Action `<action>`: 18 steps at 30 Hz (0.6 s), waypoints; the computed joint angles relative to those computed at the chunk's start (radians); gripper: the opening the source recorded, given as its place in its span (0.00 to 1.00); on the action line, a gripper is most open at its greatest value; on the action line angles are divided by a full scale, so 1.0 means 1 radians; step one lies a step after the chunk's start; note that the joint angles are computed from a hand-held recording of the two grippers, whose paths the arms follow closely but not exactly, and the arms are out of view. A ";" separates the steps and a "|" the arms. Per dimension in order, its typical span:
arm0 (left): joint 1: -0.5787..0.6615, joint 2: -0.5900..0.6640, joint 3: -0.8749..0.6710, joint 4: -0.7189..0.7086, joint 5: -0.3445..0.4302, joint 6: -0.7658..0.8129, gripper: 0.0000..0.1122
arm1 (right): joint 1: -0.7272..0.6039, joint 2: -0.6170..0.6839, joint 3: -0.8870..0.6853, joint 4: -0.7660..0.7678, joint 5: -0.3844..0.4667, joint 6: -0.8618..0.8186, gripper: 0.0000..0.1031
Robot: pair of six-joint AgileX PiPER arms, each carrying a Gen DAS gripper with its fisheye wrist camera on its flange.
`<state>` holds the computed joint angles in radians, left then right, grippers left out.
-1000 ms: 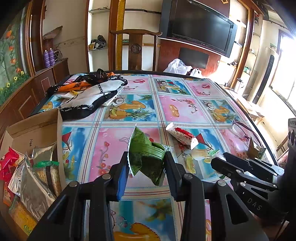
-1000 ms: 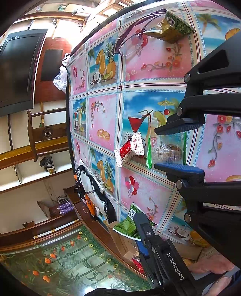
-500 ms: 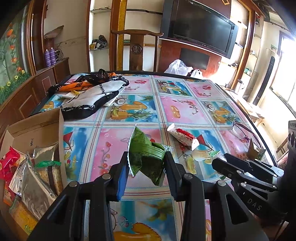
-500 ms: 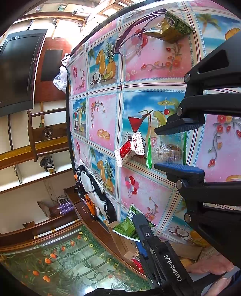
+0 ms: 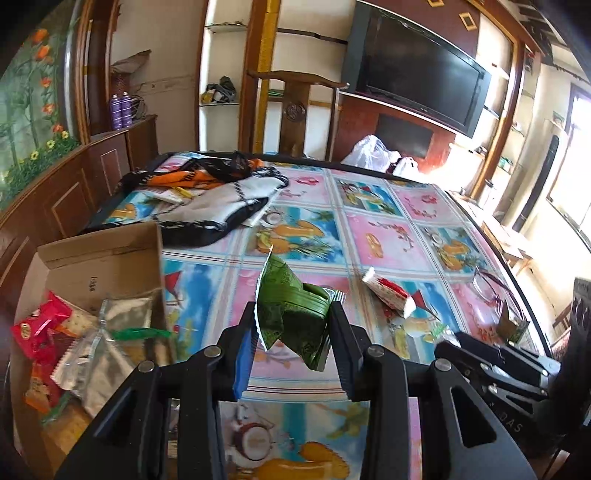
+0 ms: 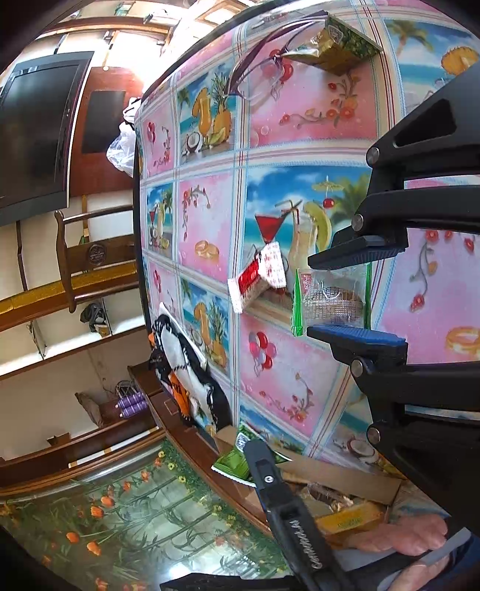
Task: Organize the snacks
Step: 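Carry the green packet with the left tool while the right carries the clear packet to the box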
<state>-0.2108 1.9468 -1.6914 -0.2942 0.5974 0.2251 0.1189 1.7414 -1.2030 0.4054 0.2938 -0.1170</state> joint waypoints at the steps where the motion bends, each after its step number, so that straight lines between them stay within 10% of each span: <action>1: 0.009 0.001 -0.007 0.000 0.006 -0.007 0.32 | 0.004 -0.001 0.000 0.006 0.000 -0.005 0.31; 18: 0.170 0.041 -0.118 0.045 0.087 -0.102 0.32 | 0.190 0.045 -0.118 0.108 0.054 -0.075 0.32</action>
<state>-0.0410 1.9873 -1.8095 -0.2493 0.6848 0.1229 0.3091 1.7865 -1.3209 0.5134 0.3478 -0.1915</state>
